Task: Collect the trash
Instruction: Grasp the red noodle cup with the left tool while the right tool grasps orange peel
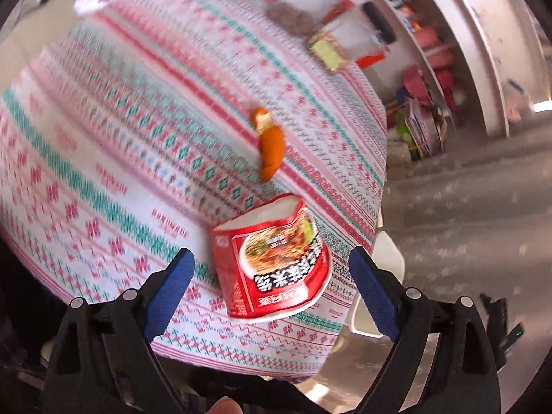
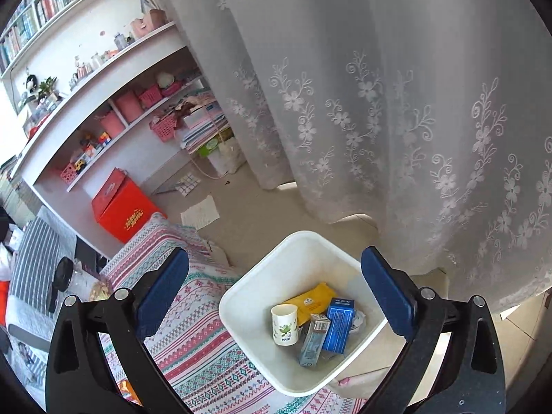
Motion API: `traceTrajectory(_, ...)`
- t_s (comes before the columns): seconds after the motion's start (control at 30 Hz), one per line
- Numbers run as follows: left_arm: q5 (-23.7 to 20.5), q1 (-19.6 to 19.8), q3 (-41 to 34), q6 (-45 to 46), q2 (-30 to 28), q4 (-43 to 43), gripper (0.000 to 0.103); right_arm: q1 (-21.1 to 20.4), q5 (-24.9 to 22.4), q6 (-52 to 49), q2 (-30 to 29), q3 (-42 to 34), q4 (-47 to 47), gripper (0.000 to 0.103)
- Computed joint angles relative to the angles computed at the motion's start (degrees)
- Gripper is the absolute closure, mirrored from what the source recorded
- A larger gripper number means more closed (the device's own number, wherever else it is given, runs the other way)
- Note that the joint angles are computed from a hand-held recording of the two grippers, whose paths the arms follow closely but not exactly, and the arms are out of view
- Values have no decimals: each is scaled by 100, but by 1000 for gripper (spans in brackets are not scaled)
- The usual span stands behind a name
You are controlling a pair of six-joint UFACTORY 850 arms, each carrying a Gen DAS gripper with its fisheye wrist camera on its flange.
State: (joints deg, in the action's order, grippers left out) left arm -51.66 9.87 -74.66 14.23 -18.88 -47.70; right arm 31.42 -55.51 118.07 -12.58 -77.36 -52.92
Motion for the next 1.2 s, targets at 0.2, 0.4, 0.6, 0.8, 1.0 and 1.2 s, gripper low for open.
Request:
traceTrajectory(0.2,-359,119,427,79,-286,-1040,15,44,85,-654,-348,-394,244,7)
traceTrajectory(0.4,-257,-120,257,171,-521,-1239,12,-28,151,-1015,-496,-539,486,7)
traceTrajectory(0.6,-211,-302,-97,-122,-806,-874,13,-46,246,-1379,-684,-744,671,7)
traceTrajectory(0.8,-250,-419,-488,57,-819,-11,24,-3,400,-2038,-997,-1108,963,7)
traceTrajectory(1.0,-18,-193,-778,497,-619,289,25,68,700,-3329,-1573,-1781,1614,7)
traceTrajectory(1.2,1032,157,-1361,625,-569,616,25,334,944,-4922,-2424,-2809,2189,7)
